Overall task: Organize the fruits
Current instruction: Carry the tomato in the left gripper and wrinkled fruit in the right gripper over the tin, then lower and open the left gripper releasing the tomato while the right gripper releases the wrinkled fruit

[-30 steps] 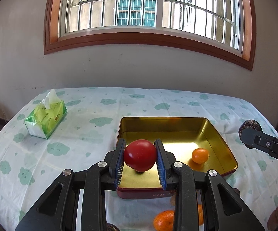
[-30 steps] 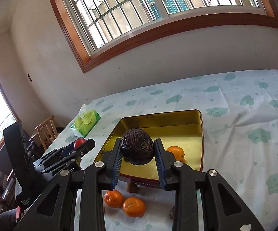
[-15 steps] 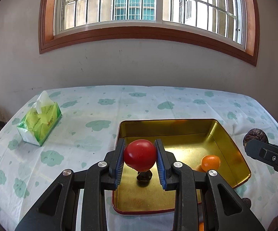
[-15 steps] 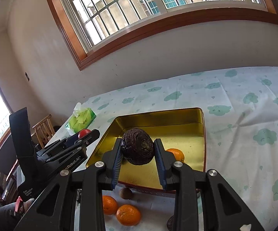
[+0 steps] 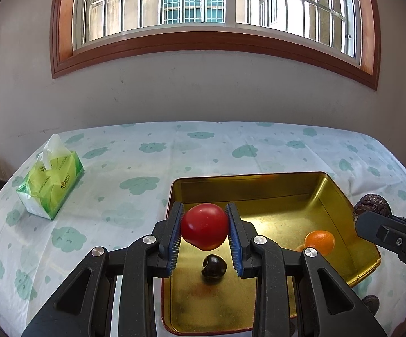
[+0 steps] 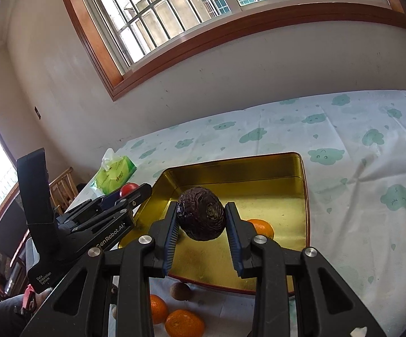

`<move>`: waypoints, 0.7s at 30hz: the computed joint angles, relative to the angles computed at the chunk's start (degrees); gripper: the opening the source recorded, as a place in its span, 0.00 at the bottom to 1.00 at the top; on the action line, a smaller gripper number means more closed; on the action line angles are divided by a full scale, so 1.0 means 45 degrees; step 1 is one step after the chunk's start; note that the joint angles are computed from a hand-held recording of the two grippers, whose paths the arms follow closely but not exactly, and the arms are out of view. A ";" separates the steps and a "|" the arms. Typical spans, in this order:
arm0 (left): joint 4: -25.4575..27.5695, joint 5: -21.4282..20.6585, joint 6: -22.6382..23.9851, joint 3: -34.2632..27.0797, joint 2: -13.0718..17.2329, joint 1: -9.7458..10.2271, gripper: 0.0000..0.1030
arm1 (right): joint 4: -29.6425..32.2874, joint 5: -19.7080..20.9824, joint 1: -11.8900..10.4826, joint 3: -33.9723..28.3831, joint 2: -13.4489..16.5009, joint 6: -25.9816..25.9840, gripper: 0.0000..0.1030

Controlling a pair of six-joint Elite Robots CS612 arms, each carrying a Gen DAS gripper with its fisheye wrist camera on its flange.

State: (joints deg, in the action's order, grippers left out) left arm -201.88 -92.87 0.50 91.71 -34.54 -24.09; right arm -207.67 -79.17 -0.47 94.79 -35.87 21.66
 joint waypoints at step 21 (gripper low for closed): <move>0.0424 -0.0164 0.0083 -0.0647 0.0348 0.0072 0.30 | 0.0627 -0.0714 0.0035 -0.0754 0.0502 -0.0299 0.29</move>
State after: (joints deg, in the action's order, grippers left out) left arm -199.97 -93.61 0.87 88.80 -32.98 -23.76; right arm -204.85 -82.39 -0.31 91.40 -33.61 20.32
